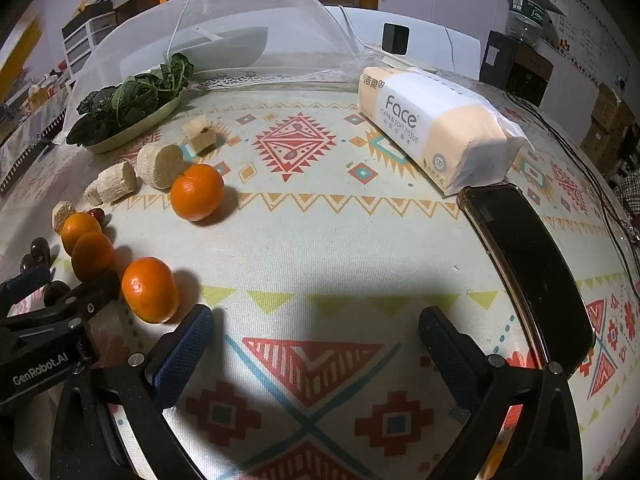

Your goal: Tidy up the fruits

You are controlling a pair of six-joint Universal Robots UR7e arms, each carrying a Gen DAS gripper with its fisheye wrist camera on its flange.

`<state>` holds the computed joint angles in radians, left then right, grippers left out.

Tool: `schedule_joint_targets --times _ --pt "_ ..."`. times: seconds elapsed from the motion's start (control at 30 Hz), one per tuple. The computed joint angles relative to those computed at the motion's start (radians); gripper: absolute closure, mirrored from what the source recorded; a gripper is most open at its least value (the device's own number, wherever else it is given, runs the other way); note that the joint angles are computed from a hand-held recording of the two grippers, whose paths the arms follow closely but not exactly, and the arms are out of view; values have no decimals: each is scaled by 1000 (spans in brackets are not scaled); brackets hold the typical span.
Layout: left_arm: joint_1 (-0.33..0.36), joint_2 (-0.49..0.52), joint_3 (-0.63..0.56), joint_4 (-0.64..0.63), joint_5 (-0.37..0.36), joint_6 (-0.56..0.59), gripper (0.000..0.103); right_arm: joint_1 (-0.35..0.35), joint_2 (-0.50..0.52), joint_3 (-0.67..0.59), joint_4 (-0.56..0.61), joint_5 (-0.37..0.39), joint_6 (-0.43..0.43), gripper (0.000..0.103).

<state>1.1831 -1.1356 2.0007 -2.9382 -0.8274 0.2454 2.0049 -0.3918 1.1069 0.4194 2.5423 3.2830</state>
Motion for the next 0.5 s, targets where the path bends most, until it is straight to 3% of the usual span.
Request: schedule_joint_targets --times 0.5 --pt "-1 -1 -5 23 4 -5 0 0 0 1 -1 0 0 0"
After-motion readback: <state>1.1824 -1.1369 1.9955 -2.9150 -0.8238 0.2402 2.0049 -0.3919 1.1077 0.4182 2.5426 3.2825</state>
